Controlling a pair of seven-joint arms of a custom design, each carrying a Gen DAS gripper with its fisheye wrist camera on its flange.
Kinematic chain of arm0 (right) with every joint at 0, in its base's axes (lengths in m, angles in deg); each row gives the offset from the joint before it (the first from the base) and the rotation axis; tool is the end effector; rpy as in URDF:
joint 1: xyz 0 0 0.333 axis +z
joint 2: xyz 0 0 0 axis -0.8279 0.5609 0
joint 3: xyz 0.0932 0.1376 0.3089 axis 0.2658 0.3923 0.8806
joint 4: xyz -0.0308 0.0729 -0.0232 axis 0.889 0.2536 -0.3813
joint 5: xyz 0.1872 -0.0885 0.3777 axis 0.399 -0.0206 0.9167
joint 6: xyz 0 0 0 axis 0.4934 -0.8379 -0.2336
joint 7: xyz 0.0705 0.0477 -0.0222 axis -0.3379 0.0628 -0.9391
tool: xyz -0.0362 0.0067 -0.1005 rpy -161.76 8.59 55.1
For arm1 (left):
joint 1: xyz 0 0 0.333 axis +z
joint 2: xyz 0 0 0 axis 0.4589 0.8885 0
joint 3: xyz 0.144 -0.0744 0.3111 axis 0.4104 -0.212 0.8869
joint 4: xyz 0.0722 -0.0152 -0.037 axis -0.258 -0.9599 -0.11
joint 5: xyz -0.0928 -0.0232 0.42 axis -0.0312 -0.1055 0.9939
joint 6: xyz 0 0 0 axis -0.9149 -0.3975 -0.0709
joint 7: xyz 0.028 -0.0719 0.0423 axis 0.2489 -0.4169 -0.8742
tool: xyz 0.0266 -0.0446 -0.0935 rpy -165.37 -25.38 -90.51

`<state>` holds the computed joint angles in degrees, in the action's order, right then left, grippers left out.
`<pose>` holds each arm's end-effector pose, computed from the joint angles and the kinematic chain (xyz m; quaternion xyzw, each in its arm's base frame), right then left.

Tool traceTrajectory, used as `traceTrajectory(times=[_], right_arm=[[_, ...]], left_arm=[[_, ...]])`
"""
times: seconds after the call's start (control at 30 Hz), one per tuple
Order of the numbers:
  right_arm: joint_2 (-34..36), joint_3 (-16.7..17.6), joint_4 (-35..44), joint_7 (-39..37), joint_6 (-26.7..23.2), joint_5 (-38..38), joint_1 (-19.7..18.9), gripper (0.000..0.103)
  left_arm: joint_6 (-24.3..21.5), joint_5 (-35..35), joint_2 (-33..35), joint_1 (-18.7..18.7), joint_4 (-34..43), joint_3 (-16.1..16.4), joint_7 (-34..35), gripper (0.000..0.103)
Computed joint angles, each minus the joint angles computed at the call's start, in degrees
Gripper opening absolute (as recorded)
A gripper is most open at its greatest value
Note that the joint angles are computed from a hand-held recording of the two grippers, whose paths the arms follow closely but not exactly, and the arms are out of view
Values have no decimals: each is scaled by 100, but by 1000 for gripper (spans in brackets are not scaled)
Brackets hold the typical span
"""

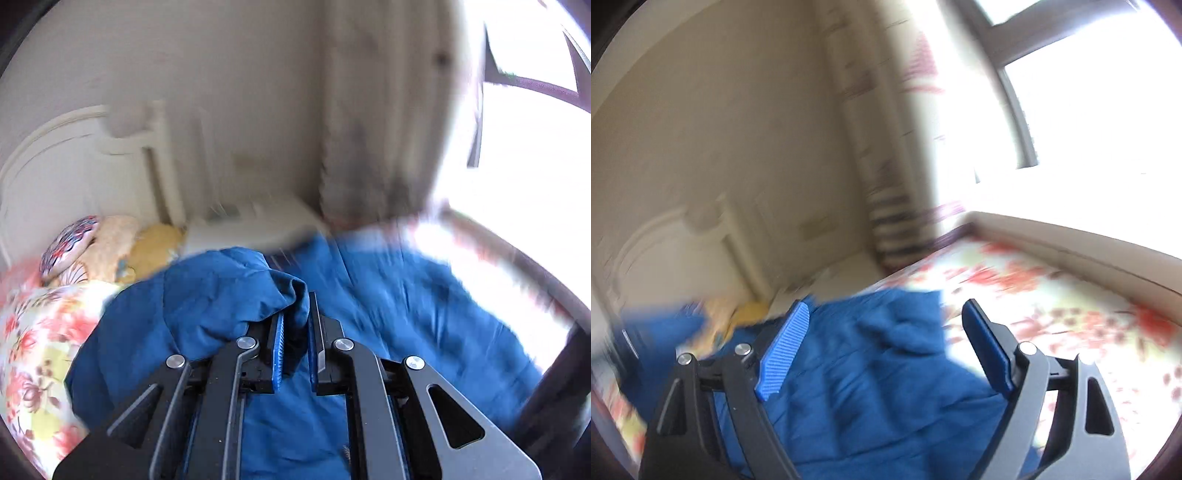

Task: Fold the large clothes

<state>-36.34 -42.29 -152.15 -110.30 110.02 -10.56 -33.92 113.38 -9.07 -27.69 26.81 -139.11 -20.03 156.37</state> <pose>0.4892 0.2525 0.4921 -0.1952 0.7773 -0.4751 0.3632 0.6321 -0.0614 0.5582 -0.2996 0.8318 -0.4106 0.2229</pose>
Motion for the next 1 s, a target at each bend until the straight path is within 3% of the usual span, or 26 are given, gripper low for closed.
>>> traceTrajectory(times=[0.07,0.13,0.17,0.27,0.33,0.37,0.4,0.47,0.53,0.6,0.67,0.73,0.8,0.9,1.0], right_arm=[[-107,-68,-140,225,201,61,-47,84],[-145,-97,-202,289,375,69,-102,84],[-140,-102,-200,267,441,61,-127,84],[-134,-101,-210,307,579,-48,-180,84],[-184,-92,-283,415,627,-97,-203,84],[-215,-93,-324,496,658,-129,-220,85],[-232,-107,-349,548,699,-153,-246,85],[-230,-112,-359,576,770,-162,-275,85],[-231,-86,-371,549,793,-156,-272,85],[-192,-87,-324,444,850,-200,-280,85],[-113,-108,-233,281,994,-292,-291,85],[-11,-119,-108,13,1069,-300,-278,85],[86,-138,-1,-220,1135,-280,-259,85],[181,-170,93,-446,1175,-197,-230,85],[268,-198,176,-673,1194,-99,-204,85]], left_arm=[[580,731,83,-176,-437,-167,-8,12],[1405,669,64,-328,-868,-295,654,14],[1468,617,-11,-353,-950,-296,873,15],[622,552,-344,-290,-964,-87,1056,27],[-123,198,-571,-237,-926,150,1518,66],[-453,-212,-757,-218,-976,296,1993,78],[-483,-751,-957,-235,-1115,405,2535,96],[-531,-1290,-1207,-212,-1274,565,2991,98],[-449,-1329,-1117,-158,-1055,725,2523,98],[340,-1302,-789,70,-773,584,1809,97],[733,-444,-353,300,-466,543,331,96],[470,501,27,579,-211,612,-1038,95],[626,1222,222,731,-186,583,-1717,95],[371,1805,562,934,102,538,-2430,94],[186,1908,793,1106,405,429,-2727,94]])
